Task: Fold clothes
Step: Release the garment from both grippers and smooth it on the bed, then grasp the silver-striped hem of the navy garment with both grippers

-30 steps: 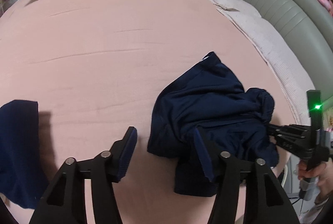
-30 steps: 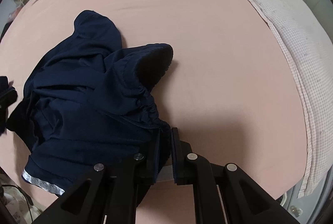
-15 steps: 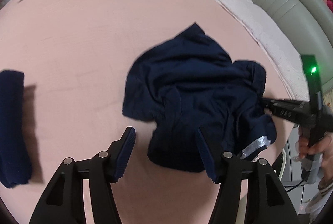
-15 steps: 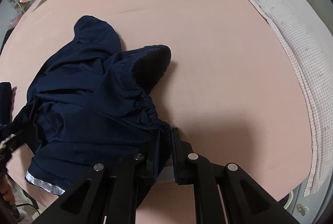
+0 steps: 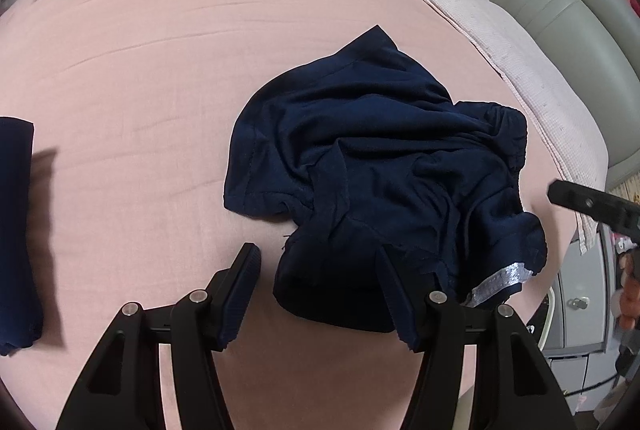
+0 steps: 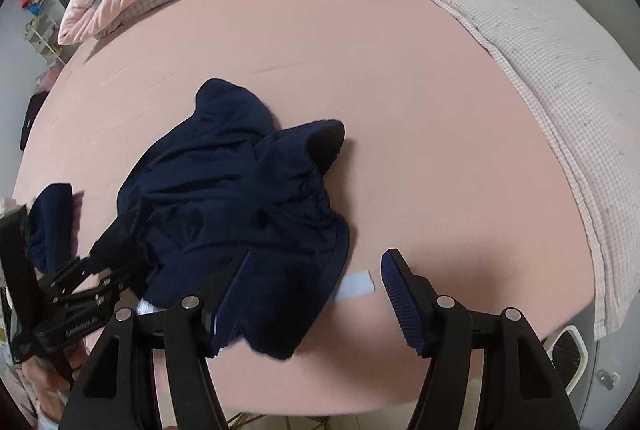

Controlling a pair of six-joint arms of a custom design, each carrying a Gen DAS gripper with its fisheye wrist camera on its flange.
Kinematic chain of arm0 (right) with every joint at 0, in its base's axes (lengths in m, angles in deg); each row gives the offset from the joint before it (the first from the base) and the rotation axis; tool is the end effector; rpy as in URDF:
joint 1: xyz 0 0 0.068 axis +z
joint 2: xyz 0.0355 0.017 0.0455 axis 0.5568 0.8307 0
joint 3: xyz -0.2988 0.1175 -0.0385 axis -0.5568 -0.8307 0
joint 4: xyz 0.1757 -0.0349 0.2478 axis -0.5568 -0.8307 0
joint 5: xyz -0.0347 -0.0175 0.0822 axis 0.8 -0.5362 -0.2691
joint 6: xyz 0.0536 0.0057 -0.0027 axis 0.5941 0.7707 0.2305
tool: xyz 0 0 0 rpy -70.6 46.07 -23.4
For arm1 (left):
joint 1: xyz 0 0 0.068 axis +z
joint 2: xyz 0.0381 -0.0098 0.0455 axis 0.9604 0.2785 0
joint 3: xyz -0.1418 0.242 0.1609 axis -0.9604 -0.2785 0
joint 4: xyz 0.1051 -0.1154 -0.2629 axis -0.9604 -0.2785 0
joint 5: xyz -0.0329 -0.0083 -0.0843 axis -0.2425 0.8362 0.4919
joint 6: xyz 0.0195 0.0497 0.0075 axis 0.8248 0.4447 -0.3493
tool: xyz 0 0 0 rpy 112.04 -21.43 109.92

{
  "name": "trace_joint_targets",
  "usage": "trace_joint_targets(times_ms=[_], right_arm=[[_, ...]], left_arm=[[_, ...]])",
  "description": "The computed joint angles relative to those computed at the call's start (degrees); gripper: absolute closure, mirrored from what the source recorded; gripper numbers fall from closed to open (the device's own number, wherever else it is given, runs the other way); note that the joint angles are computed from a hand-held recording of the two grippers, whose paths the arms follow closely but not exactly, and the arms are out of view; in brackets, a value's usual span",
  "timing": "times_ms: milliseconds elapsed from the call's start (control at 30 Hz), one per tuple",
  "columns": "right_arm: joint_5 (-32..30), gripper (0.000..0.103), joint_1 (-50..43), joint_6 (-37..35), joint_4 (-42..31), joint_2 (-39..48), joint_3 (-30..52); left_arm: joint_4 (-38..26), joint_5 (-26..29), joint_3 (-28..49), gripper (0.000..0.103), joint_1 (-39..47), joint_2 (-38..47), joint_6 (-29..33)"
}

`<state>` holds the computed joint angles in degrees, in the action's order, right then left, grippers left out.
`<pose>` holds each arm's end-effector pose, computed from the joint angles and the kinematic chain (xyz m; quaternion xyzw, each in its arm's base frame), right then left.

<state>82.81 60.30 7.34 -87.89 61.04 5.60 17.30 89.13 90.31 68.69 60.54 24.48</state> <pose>0.1554 0.0729 0.2715 0.1179 0.9745 0.0507 0.1843 0.3083 -0.0416 0.1690 0.2054 0.9472 -0.1805 0.1674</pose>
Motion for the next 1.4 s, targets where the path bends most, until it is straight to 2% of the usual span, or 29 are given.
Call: trace_joint_targets(times_ms=[133, 267, 367, 500, 600, 667, 700, 767, 867, 1000, 1300, 1400], right_arm=[[-0.3, 0.037, 4.1, 4.3, -1.4, -5.2, -2.8], [1.5, 0.037, 12.5, 11.0, -4.6, -8.4, -3.9], [2.0, 0.037, 15.9, 13.5, -3.7, -8.3, -5.7], [1.5, 0.037, 17.2, 14.4, -0.4, -7.1, -7.3], [1.8, 0.037, 18.3, 14.9, -0.4, -7.4, -7.4], [1.9, 0.037, 18.5, 14.7, 0.3, -6.9, -7.8], [2.3, 0.037, 18.9, 14.9, 0.7, -6.8, -8.0], [3.2, 0.037, 19.8, 15.2, 1.6, -6.2, -8.5], [4.6, 0.037, 20.9, 15.2, 3.3, -4.7, -9.2], [7.0, 0.037, 23.3, 15.4, 3.9, -2.8, -9.0], [9.3, 0.037, 24.3, 15.3, 6.3, -1.8, -9.6], [11.3, 0.04, 25.8, 16.4, 5.2, -3.0, -9.3]], left_arm=[[1.9, 0.4, -1.5, 0.044, 0.2, -0.7, 0.6], [5.2, 2.4, -3.7, 0.044, 1.4, -1.6, -0.2], [7.7, 5.5, -5.3, 0.044, 3.3, -1.7, -0.1], [8.7, 7.0, -6.3, 0.045, 4.4, -2.0, 1.2], [9.2, 5.9, -6.8, 0.053, 4.5, -2.8, 0.8], [9.9, 4.3, -7.4, 0.066, 4.1, -3.7, 0.1], [10.2, 4.2, -7.6, 0.068, 4.3, -4.0, 0.0], [9.8, 5.6, -7.0, 0.077, 5.8, -3.2, 0.0], [8.4, 8.9, -5.7, 0.084, 8.3, -1.3, -0.4], [7.8, 12.4, -5.0, 0.088, 10.2, 0.2, -0.6], [6.1, 14.4, -5.5, 0.089, 12.1, -1.1, -0.1], [5.8, 15.5, -5.4, 0.09, 12.3, -0.9, -0.2]])
